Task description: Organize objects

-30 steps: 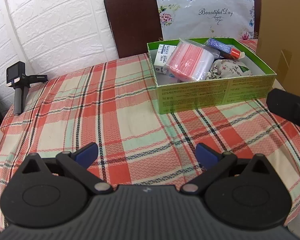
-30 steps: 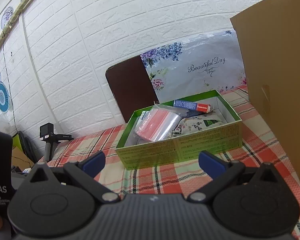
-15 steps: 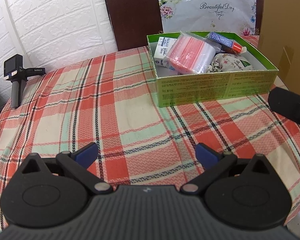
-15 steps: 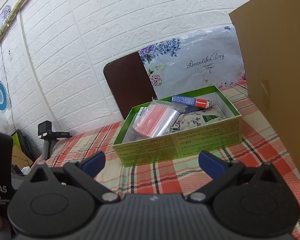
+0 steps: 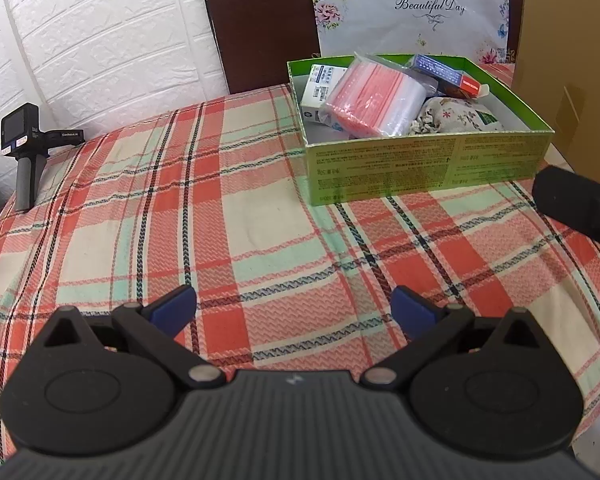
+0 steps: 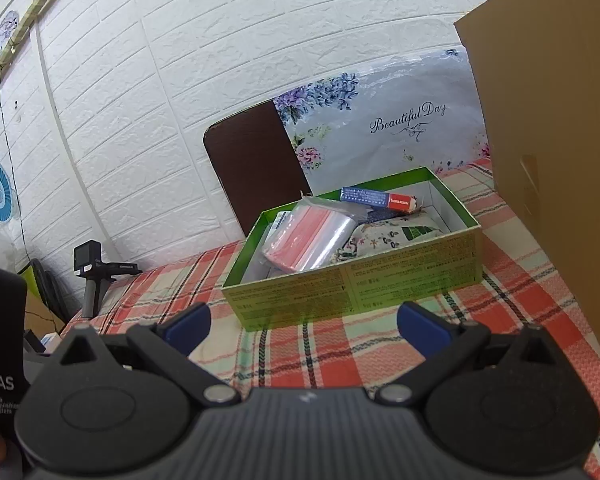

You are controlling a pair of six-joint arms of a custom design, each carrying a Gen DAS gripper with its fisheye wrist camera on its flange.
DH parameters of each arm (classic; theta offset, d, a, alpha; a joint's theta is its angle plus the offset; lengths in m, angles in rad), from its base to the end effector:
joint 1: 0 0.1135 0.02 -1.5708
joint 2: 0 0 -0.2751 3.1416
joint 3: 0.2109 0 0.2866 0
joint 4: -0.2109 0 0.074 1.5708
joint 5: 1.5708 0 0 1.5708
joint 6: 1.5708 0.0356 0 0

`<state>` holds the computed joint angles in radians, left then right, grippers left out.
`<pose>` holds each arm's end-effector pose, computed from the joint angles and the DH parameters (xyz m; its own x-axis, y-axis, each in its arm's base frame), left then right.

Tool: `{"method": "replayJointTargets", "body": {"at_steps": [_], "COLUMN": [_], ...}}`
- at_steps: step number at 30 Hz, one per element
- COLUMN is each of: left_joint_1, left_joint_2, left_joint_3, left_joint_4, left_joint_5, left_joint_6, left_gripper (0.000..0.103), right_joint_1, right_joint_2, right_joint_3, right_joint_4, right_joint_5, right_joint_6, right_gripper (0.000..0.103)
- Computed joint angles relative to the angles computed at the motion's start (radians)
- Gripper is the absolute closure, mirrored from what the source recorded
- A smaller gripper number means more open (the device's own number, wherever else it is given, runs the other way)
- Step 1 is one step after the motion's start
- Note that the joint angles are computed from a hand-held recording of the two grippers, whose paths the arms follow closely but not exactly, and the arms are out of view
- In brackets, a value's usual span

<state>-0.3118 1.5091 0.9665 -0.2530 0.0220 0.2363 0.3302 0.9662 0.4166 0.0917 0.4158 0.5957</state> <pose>0.3336 -0.1083 0.2165 -0.5857 0.4347 -0.6841 0.4716 0.8692 0.1486 0.2218 0.0608 0.1975 -0.3203 0.4328 -0.8427 0.2728 0.8940 0.3555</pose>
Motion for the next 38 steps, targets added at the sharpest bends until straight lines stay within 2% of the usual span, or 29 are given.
{"method": "replayJointTargets", "body": {"at_steps": [38], "left_joint_1": [-0.004], "left_joint_2": [0.0], "left_joint_3": [0.002], "left_joint_4": [-0.016], "left_joint_5": [0.034], "left_joint_6": [0.022], "left_gripper": [0.0], "right_joint_1": [-0.007], "right_joint_2": [0.005], "right_joint_3": [-0.003], "right_joint_4": [0.012], "right_joint_5": [0.009], "right_joint_6": [-0.012], "right_gripper": [0.0]}}
